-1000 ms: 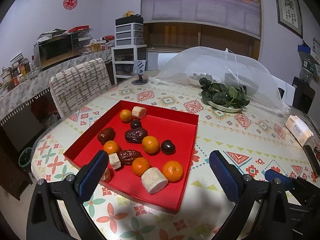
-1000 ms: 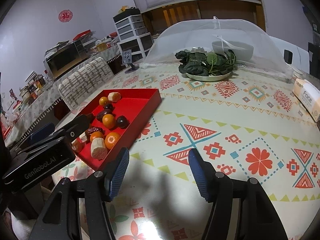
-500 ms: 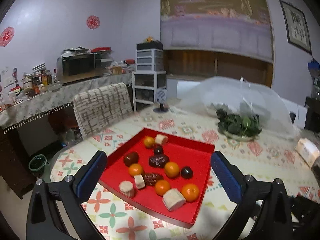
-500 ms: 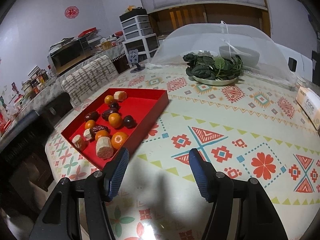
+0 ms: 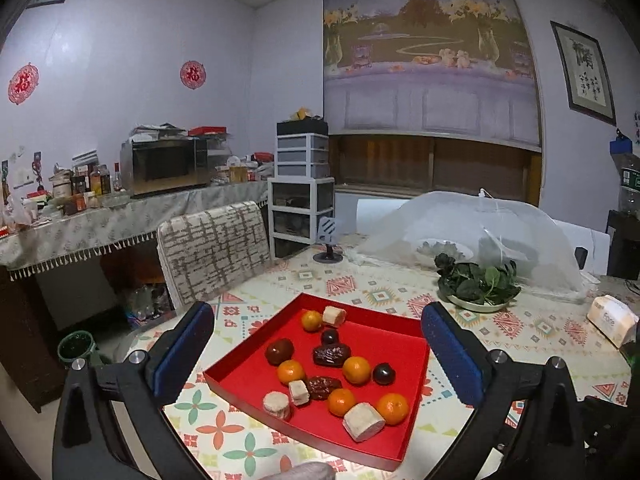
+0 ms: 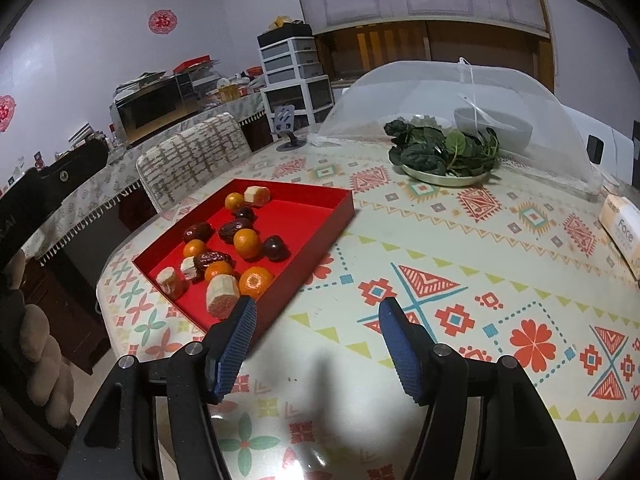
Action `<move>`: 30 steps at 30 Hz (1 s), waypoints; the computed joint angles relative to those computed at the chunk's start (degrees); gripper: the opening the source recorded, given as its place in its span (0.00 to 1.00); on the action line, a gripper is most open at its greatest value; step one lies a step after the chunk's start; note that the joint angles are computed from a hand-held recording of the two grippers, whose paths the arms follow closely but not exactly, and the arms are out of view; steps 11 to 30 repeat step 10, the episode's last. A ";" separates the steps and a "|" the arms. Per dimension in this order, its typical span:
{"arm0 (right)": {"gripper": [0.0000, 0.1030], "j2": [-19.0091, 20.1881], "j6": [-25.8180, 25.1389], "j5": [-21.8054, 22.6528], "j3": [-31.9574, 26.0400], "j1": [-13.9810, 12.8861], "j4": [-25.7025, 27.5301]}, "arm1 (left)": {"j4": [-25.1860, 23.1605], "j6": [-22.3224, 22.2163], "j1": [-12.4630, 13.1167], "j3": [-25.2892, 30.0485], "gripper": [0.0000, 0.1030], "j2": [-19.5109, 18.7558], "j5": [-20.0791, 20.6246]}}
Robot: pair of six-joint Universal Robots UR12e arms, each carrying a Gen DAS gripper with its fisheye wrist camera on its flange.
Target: Organize fruits
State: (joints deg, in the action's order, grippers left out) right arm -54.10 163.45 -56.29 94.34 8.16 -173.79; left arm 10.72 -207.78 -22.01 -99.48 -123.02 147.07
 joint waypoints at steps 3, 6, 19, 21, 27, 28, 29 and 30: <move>0.67 -0.05 -0.73 0.11 0.12 0.20 0.11 | -5.08 -3.15 0.33 -0.01 1.00 0.45 -0.53; 0.68 -0.04 -1.24 0.08 0.21 0.32 0.36 | -10.27 -6.88 0.71 -0.09 1.00 1.00 -1.55; 0.69 0.04 -0.78 0.25 0.17 0.12 0.61 | -16.63 -10.17 0.91 0.65 1.00 1.31 -3.23; 0.69 0.04 -0.78 0.25 0.17 0.12 0.61 | -16.63 -10.17 0.91 0.65 1.00 1.31 -3.23; 0.69 0.04 -0.78 0.25 0.17 0.12 0.61 | -16.63 -10.17 0.91 0.65 1.00 1.31 -3.23; 0.69 0.04 -0.78 0.25 0.17 0.12 0.61 | -16.63 -10.17 0.91 0.65 1.00 1.31 -3.23; 0.69 0.04 -0.78 0.25 0.17 0.12 0.61 | -16.63 -10.17 0.91 0.65 1.00 1.31 -3.23; 0.69 0.04 -0.78 0.25 0.17 0.12 0.61 | -16.63 -10.17 0.91 0.65 1.00 1.31 -3.23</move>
